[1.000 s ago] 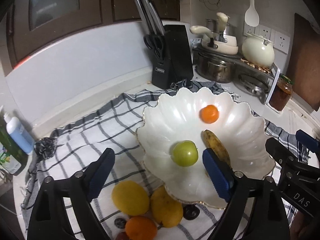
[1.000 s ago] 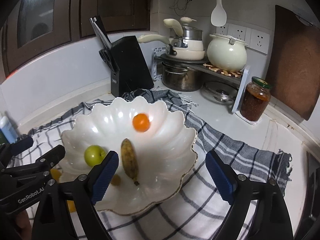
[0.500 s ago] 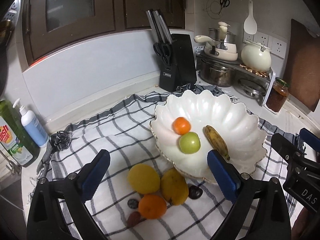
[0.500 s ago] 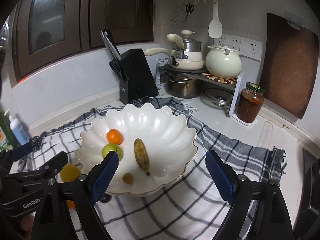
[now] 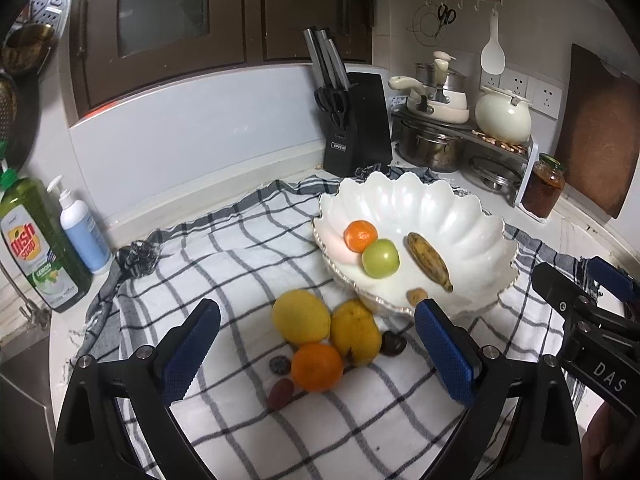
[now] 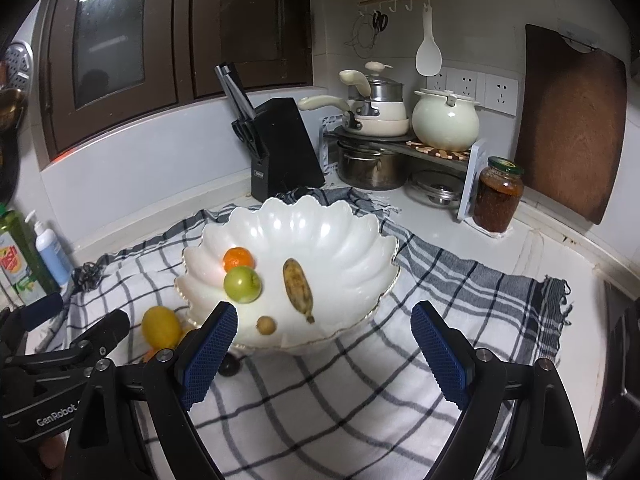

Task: Organize fruits
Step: 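Withdraw both open grippers from the bowl toward the remaining fruits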

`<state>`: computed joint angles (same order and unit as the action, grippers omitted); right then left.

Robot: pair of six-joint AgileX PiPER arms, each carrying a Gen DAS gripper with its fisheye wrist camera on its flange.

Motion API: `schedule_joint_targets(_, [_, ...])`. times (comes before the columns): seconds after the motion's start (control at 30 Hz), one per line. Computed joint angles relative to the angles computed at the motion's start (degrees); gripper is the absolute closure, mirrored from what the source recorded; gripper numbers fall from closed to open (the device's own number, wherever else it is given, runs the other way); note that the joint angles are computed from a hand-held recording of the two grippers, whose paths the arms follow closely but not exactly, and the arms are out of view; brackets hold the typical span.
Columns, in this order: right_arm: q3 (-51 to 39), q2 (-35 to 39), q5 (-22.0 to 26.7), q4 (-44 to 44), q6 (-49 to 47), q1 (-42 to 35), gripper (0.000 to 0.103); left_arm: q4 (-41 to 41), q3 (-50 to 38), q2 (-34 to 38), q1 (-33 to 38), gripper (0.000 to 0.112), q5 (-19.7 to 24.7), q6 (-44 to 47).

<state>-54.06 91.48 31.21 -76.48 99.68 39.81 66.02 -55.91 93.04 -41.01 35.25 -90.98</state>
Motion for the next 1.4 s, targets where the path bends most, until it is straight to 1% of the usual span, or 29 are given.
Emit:
schedule_joint_targets(0.13, [2.34,-0.62,1.75,-1.8,3.51,2.81,0.014,1.68,3.47,-1.92,-0.58,0.013,-0.41,-2.62])
schedule_joint_targets(0.37, [3.96,0.46,3.08,-3.39,7.05,5.87,0.014,5.28,8.58,-3.7,-1.21,0.013,-0.47,-7.75])
schedule_joint_targets(0.67, [4.61,3.39,1.71,-4.91,10.65,7.2,0.014,9.93,13.5,-3.84,-1.22,0.013,-0.67,-13.44])
schedule_joint_targets(0.8, [4.42,5.35,-0.14,-5.33,12.07,7.32,0.014,12.77,15.9,-3.59,-0.47,0.013,-1.6,-16.99])
schedule_joint_targets(0.9, [3.83,6.89,-0.97,-5.49,12.62,7.61,0.014,14.29,16.97,-2.83,1.14,0.013,-3.62,-18.56])
schedule_joint_targets(1.2, [2.35,10.21,-0.45,-5.31,13.32,9.11,0.014,20.73,19.54,-0.91,3.48,0.014,-6.13,-25.06])
schedule_joint_targets(1.27, [1.59,11.2,-0.29,-4.82,12.77,9.3,0.014,21.81,19.55,-0.21,4.39,0.016,-7.1,-25.94])
schedule_joint_targets(1.3, [1.43,11.47,-0.35,-4.74,12.72,9.33,0.014,22.71,19.58,0.27,5.15,0.019,-8.18,-26.47])
schedule_joint_targets(1.37, [1.01,12.16,-0.81,-4.51,12.61,9.18,0.014,23.57,19.38,0.88,6.14,0.027,-9.79,-26.62])
schedule_joint_targets(1.4, [0.91,12.38,-0.99,-4.49,12.64,9.06,0.014,23.88,19.0,1.48,6.65,0.034,-10.61,-26.33])
